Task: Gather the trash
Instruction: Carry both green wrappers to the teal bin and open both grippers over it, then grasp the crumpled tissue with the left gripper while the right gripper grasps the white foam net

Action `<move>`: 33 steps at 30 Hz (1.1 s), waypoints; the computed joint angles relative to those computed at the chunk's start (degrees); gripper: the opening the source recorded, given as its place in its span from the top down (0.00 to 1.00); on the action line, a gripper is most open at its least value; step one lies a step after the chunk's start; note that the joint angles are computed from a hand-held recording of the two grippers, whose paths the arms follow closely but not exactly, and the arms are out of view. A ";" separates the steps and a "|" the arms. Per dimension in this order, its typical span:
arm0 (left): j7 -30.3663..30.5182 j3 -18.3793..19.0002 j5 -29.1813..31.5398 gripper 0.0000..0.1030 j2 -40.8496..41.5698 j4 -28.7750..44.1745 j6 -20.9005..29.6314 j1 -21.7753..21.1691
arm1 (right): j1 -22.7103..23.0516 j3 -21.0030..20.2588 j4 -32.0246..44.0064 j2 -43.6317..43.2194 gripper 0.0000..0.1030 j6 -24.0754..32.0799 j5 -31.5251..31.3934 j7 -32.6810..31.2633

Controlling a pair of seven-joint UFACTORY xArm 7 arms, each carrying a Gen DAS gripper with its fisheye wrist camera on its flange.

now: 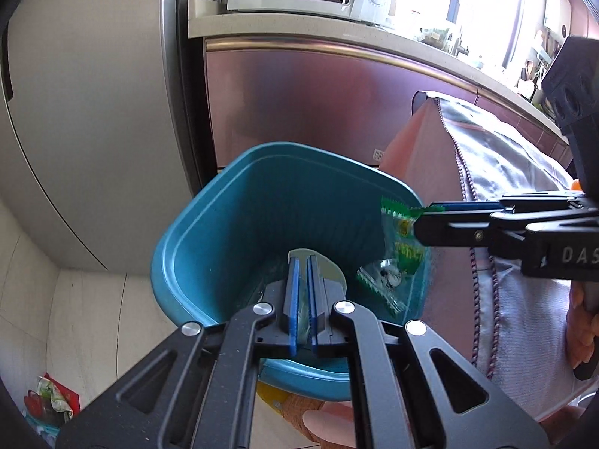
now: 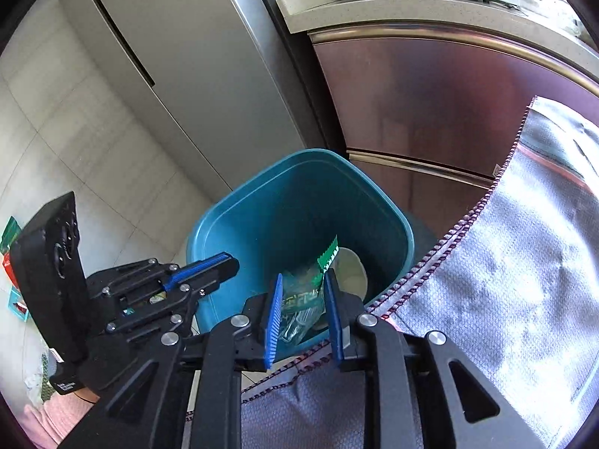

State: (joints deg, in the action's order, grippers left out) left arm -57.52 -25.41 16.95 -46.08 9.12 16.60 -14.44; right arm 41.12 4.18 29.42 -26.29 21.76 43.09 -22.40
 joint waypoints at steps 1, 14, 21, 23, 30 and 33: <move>-0.21 -0.22 0.01 0.96 0.39 0.11 -0.19 0.17 | 0.20 -0.27 -0.29 -0.30 0.80 -0.06 0.37 -0.27; -3.15 -3.13 0.24 0.85 -3.76 1.32 -1.23 -1.28 | 1.26 -2.79 -7.73 -11.75 0.78 -1.56 1.65 -0.60; -3.59 -7.11 1.05 0.69 -4.61 5.10 -4.70 -2.19 | -3.66 -3.22 -17.46 -33.46 0.69 3.10 -6.71 6.12; -3.76 -8.81 1.21 0.66 -2.71 7.03 -7.13 -1.70 | -7.40 -3.59 -20.49 -42.06 0.67 7.12 -9.91 9.10; -3.01 -18.46 2.69 0.65 7.42 16.76 -14.14 4.77 | -24.18 -10.26 -26.16 -70.02 0.66 27.85 -21.76 15.31; -2.77 -23.13 3.09 0.65 11.06 20.97 -14.92 7.68 | -32.96 -14.51 -26.91 -81.26 0.66 38.37 -26.24 15.63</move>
State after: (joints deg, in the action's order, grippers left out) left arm -60.29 -48.54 20.04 -35.02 30.09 1.68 -6.77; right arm 8.16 -10.34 2.51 -107.55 60.13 16.85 -6.76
